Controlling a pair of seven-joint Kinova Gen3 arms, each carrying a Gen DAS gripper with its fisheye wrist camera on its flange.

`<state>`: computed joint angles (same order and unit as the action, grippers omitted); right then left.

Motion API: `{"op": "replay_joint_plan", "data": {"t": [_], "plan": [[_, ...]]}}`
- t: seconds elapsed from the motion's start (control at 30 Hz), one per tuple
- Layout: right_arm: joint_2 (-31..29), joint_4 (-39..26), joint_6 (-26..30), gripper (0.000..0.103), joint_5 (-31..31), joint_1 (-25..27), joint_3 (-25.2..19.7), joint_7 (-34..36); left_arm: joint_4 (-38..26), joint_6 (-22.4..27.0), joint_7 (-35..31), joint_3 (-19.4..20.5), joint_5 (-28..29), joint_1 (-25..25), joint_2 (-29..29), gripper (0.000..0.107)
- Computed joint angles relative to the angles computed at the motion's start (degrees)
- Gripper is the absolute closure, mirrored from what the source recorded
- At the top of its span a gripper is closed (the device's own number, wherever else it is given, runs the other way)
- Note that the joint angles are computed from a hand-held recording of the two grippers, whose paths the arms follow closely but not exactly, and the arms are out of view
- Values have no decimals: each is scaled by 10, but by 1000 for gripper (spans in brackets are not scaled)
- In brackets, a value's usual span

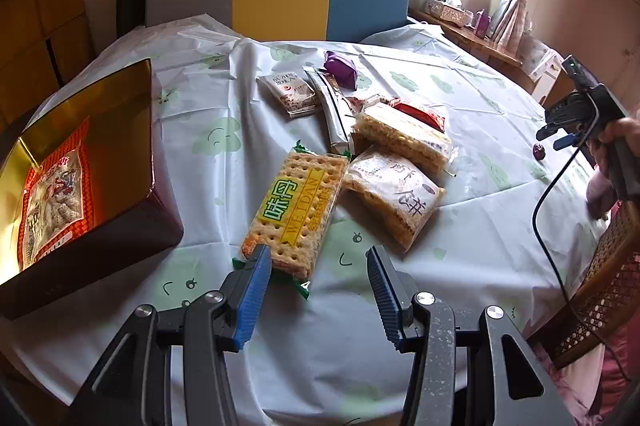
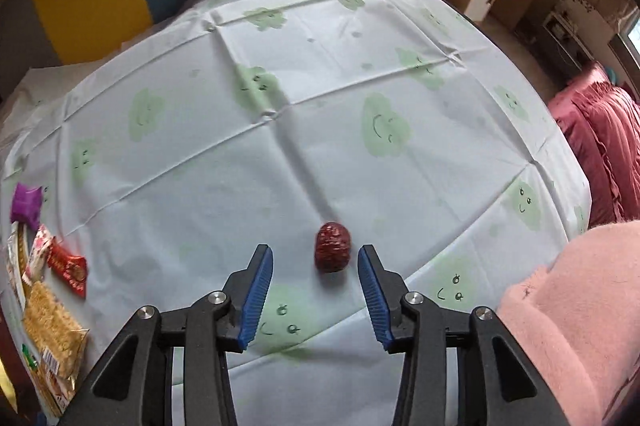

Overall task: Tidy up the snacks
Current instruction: 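Grasp the red date with the right tool, then carry the red date into the tin box and open the right tool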

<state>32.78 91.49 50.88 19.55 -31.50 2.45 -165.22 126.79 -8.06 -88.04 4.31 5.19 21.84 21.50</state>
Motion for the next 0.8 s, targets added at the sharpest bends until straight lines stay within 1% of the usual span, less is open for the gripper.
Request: {"op": "replay_joint_plan", "data": {"t": [0.07, 0.1, 0.13, 0.17, 0.2, 0.23, 0.3, 0.33, 0.37, 0.4, 0.47, 0.57, 0.67, 0.8], "plan": [[12, -10, 7, 64, -17, 15, -6, 12, 2, -2, 1, 1, -1, -2, -2, 57], [20, -20, 19, 65, -22, 19, -7, 20, 3, -3, 2, 3, -1, -3, -2, 57], [26, -25, 21, 67, -32, 20, -2, 28, 3, -3, 3, 2, -1, -4, -2, 57], [29, -24, 15, 69, -32, 28, -8, 27, 2, -2, 4, 3, -1, -6, -1, 57], [30, -19, 5, 70, -39, 34, -10, 32, 2, 0, 4, 1, 0, -5, -1, 57], [28, -10, -3, 70, -54, 40, -9, 40, 1, 0, 4, -9, 6, 4, 0, 57], [28, 5, -33, 76, -60, 57, -17, 35, 3, -2, 4, -24, 17, 18, 0, 57], [31, 5, -36, 79, -67, 54, -9, 40, 4, -4, 4, -37, 25, 29, 0, 57], [33, 4, -38, 79, -64, 48, -2, 43, 5, -6, 3, -46, 33, 38, 0, 57], [30, 9, -49, 79, -53, 48, -5, 46, 6, -7, 1, -56, 41, 47, 0, 57], [29, 5, -50, 80, -37, 29, 4, 53, 4, -3, -2, -77, 58, 64, 2, 57], [22, -1, -47, 79, -5, -9, 12, 57, 3, 2, -2, -87, 70, 67, 2, 57], [5, 3, -83, 79, 19, -27, -7, 84, 2, 6, -5, -104, 81, 79, 5, 57], [10, -38, -102, 79, 18, -53, -38, 149, 8, 3, -9, -128, 96, 99, 3, 57]]}}
